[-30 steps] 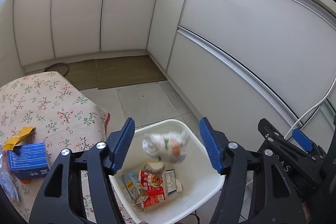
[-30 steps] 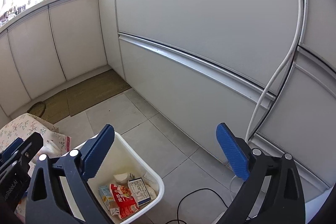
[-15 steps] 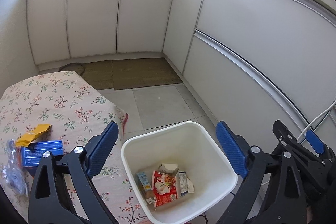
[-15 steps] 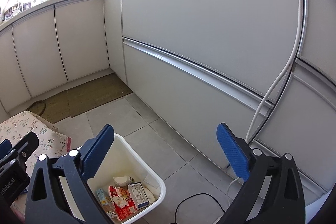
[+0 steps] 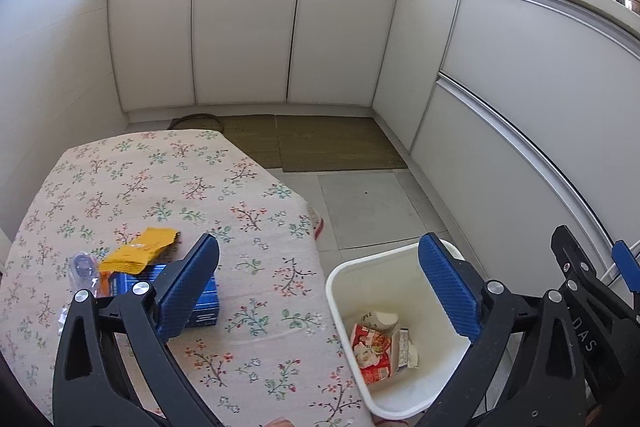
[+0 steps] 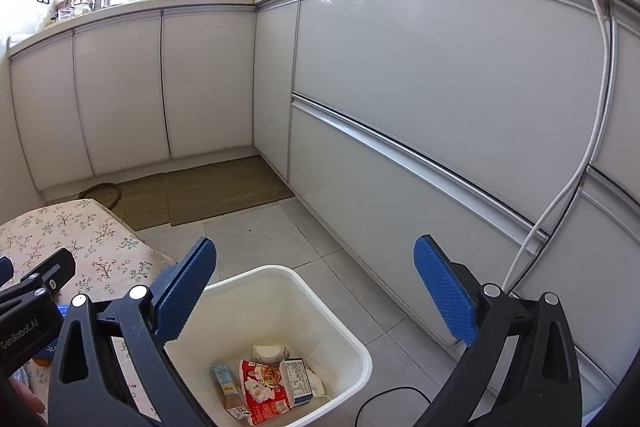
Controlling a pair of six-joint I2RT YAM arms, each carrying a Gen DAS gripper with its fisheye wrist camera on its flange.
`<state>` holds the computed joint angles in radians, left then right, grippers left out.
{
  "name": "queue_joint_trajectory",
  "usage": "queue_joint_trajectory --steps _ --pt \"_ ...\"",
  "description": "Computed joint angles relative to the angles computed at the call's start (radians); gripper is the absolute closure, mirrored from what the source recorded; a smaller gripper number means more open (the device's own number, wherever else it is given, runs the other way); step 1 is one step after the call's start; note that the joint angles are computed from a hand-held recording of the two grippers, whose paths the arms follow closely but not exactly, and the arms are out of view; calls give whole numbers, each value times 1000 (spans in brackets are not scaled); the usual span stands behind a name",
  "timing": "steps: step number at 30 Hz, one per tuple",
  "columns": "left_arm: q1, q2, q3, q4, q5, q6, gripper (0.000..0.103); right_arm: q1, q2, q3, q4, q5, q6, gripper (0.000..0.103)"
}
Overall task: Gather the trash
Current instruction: 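Move both tools from the bin back over the table, then grasp the clear plastic bottle with the left tool while the right tool reaches the yellow wrapper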
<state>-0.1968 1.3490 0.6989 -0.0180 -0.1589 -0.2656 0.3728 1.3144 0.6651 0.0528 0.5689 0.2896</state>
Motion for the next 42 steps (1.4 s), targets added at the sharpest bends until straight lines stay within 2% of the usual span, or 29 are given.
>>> queue_joint_trajectory --steps 9,15,27,33,39,42 --pt "199 -88 -48 -54 53 58 7 151 111 109 -35 22 40 7" --pt "376 -112 -53 -93 123 105 7 260 212 198 -49 24 44 7" --pt "717 -38 -7 -159 252 209 7 413 442 430 -124 -48 54 7" --pt "827 124 94 -202 299 228 7 451 545 531 -149 -63 71 7" --pt "879 431 336 -385 392 201 7 441 596 603 -185 -121 88 7" --pt "888 548 434 -472 476 183 7 429 626 644 -213 -168 102 7"
